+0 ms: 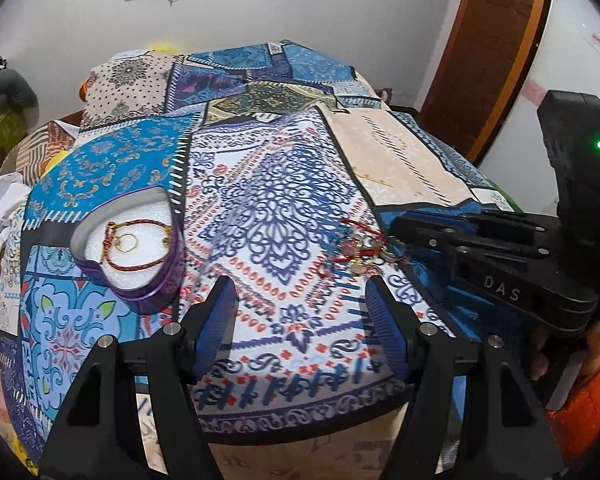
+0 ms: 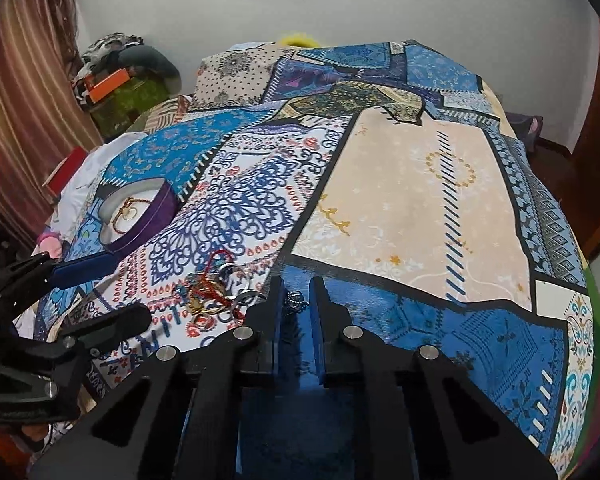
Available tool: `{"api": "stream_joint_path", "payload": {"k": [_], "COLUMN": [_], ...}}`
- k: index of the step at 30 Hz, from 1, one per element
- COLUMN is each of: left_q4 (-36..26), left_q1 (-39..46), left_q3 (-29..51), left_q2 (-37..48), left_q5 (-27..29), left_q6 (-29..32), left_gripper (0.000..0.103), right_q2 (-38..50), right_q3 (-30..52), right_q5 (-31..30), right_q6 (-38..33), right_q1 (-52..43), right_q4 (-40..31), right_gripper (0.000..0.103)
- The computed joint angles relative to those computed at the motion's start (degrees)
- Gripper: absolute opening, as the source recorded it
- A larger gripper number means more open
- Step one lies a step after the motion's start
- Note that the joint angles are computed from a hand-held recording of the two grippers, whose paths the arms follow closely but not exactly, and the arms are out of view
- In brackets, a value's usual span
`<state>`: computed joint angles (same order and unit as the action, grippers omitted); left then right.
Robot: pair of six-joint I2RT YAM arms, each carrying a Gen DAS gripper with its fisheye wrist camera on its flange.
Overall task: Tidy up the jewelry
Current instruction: 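Close the right gripper on the red string bracelet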
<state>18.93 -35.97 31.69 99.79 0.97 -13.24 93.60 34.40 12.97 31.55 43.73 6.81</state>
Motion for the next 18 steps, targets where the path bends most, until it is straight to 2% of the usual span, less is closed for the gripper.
{"api": "stream_joint_path", "payload": {"k": [2, 8, 9, 14, 18], "left_q4": [-0.4, -0.3, 0.0, -0.5, -0.5], "left_q1": [-0.7, -1.5, -1.2, 0.6, 0.9], "left_q3": [0.2, 0.7, 0.8, 2.0, 2.8], "left_q2": [0.1, 1.0, 1.4, 2.7, 3.1], "left_q5": [-0.3, -1.6, -1.3, 0.0, 1.6], "left_q6": [0.0, -0.2, -0.4, -0.5, 0.4], "left_gripper": [0.066, 0.065, 0.063, 0.039, 0.035], "right_q2": [-0.7, -5.2, -6.1, -9.9, -12.4], "right_q3": [-0.8, -3.6, -4.0, -5.9, -7.3], "right_q5": [-0.6, 0.4, 0.9, 2.6, 3.5], "right_q6": [0.6, 1.7, 1.8, 2.6, 3.4], "right_q1": [0.0, -0.2, -0.1, -0.3, -0.7], "right_q4": [0.9, 1.5, 1.2, 0.2, -0.3], "right_gripper": [0.008, 0.007, 0.007, 0.008, 0.008]}}
